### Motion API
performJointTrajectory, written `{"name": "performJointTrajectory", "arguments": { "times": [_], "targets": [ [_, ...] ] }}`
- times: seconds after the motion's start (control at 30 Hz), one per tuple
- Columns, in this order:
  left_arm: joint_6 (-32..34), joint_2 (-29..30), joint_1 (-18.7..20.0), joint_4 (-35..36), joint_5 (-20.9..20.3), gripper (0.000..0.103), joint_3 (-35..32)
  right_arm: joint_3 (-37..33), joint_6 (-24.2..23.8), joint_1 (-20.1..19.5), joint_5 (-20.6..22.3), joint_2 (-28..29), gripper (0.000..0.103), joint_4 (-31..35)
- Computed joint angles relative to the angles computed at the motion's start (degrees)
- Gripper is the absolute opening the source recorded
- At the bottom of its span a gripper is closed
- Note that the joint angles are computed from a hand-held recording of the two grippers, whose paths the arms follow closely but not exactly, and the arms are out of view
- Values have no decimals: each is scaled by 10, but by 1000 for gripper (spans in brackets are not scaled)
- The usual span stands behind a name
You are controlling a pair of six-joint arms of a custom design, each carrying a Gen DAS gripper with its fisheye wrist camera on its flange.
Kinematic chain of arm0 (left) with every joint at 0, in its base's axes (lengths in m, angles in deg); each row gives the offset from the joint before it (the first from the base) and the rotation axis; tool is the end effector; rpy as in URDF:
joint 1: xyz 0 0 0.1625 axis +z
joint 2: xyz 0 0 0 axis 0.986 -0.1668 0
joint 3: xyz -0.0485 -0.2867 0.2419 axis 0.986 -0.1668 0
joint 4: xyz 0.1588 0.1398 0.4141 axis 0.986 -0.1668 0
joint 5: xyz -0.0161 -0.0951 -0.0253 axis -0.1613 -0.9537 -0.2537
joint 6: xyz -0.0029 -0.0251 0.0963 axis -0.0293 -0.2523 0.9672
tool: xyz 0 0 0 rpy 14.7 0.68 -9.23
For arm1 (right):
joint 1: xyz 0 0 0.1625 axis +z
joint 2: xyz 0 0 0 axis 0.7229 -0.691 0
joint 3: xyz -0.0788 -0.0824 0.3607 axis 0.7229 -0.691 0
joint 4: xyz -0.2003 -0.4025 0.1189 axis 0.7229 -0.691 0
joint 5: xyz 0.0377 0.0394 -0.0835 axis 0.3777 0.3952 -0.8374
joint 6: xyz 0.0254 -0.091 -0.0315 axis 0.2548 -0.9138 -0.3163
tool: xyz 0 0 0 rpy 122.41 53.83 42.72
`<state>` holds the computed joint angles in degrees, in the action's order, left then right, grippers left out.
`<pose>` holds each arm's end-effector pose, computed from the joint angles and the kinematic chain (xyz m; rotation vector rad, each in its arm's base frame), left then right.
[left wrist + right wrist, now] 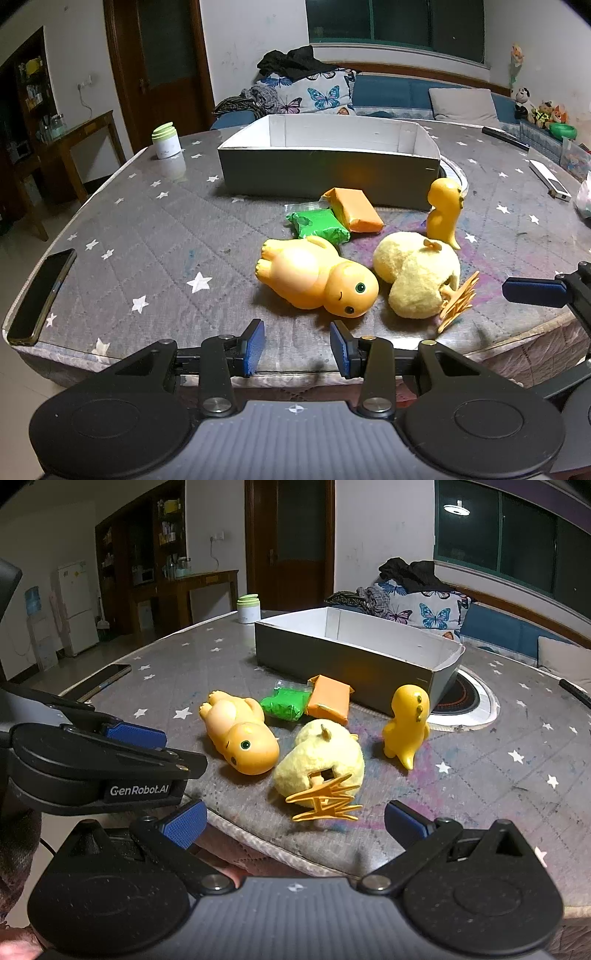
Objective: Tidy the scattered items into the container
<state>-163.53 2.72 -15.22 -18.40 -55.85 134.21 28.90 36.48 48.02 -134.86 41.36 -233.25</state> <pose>-0.0876 -0.7047 0.0899 0.2775 2.0715 -0.9562 0.1707 -0.7095 -0.0176 1.1203 -2.3634 0.7896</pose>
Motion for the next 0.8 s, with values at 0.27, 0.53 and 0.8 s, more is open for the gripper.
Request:
{"name": "performJointTrajectory", "arguments": {
  "times": [0.27,0.53,0.8],
  "targets": [
    [-7,11,2,18,3,43,-17,-7,4,1,-8,3,103,7],
    [-12,23,5,36,4,42,-36,-13,8,1,-13,6,103,14],
    [-15,33,5,49,6,42,-51,-16,14,0,-16,7,103,14]
  ]
}}
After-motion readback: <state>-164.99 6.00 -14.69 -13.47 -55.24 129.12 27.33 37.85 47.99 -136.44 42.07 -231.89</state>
